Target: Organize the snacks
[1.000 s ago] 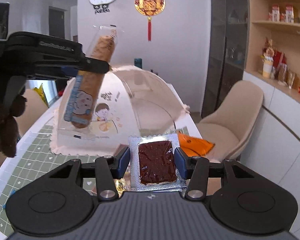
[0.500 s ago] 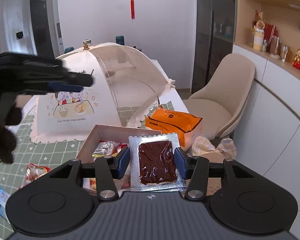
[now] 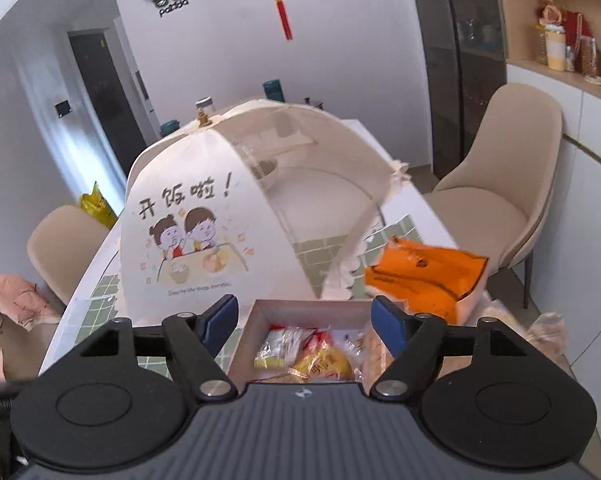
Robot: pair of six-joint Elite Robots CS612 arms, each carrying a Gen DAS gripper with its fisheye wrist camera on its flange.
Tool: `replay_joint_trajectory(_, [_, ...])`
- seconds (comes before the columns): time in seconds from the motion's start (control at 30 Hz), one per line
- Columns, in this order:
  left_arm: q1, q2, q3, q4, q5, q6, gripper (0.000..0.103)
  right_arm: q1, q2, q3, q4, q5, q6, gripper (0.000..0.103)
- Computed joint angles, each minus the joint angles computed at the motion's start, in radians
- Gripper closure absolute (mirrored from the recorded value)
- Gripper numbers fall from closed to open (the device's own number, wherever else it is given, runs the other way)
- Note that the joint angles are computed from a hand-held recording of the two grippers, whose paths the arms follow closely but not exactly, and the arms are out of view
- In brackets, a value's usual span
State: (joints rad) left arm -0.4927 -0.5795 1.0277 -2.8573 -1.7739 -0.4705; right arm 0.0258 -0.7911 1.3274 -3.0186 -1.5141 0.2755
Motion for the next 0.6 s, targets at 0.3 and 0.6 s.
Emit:
replay_joint_trajectory(0.3, [0.069,-0.155,0.359,-0.060,0.177,-0.301,0.067,0.068,0.023,-0.009,0.125,0.069,-0.153,0.026])
replay_joint_trajectory(0.6, [0.089,-0.225,0.521,-0.116,0.167,-0.417,0.067,0.167,0.126,-0.181,0.334,0.198,-0.383,0.019])
